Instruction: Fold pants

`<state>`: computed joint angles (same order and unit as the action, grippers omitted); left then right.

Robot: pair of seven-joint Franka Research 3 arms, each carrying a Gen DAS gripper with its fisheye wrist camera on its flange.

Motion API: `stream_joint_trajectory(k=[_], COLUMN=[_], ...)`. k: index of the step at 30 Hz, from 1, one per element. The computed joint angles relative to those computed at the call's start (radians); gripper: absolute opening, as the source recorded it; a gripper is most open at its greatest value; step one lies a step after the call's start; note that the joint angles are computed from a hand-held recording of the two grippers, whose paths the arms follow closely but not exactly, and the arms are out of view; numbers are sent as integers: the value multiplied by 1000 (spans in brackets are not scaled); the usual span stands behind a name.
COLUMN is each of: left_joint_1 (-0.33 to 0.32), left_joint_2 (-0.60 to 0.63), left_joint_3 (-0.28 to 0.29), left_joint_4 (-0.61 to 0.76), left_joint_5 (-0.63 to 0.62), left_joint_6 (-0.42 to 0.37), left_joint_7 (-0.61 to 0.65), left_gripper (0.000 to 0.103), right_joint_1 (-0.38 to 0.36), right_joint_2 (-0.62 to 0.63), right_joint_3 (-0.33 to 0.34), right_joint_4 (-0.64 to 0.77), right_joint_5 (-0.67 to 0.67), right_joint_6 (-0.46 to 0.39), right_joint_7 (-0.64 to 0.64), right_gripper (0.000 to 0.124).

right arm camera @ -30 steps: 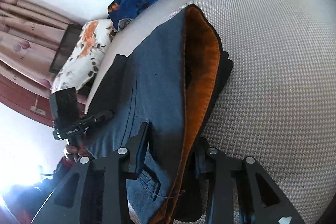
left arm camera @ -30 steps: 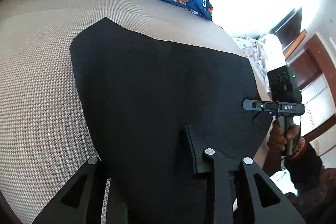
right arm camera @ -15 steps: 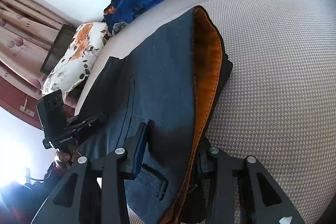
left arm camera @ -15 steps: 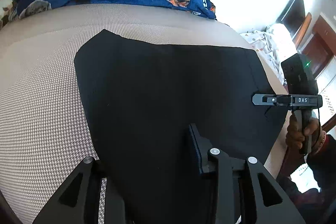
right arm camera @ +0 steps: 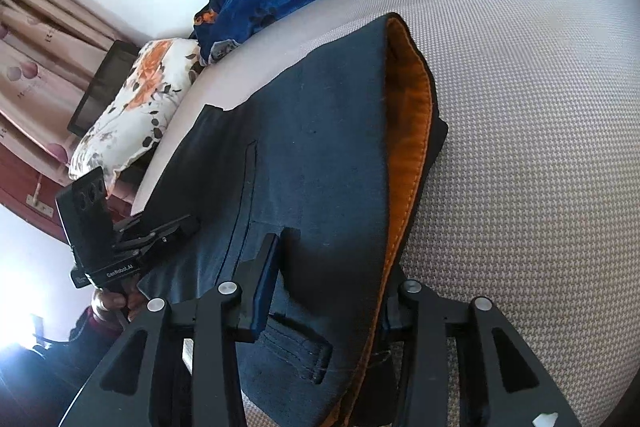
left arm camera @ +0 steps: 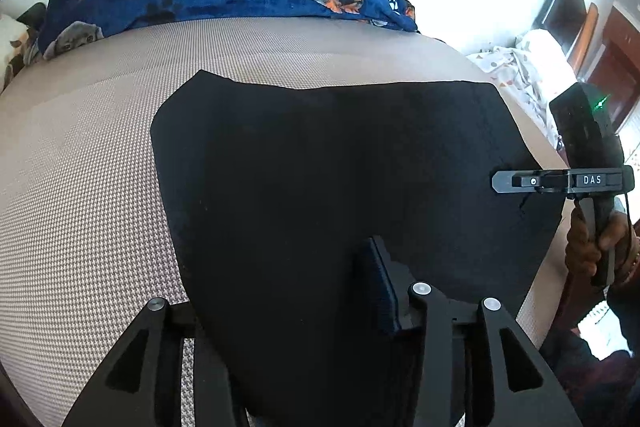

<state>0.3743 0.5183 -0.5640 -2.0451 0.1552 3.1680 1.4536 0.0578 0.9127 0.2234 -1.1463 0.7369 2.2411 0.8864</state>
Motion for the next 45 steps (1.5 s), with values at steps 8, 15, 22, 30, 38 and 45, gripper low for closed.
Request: stream_joint_trajectory(k=[8,15,22,30,38,45], left_joint_1=[-11,-32,5,32,65,65], left_joint_2=[-11,-29,-34,-39,-21,-9], left_joint_3=[11,30,-7,-34,-75,-80], left_joint_4=[3,-6,-7,3,25,31], left_joint_5=[-2,1,-13,-65,-163,-260], left_joint_6=[-13,-6,-20,-54,-110,-124], left_joint_7=[11,22,42,90,170,245], left_gripper=[46,37,27,24,25,32], right_joint_1=[-6,-11,-33,-42,-26,-21], right_joint_2=[6,10,24,29,59,125], right_joint_3=[6,6,20,24,4,12], right_joint_4=[5,12,32,44,104,209], right_joint_5=[8,17,48,73,33,10], right_joint_6=[-7,-20,-56,-97,-146,-199], right_joint_7=[-5,7,17,14,46,98], right_gripper=[37,36,31,28,35,40])
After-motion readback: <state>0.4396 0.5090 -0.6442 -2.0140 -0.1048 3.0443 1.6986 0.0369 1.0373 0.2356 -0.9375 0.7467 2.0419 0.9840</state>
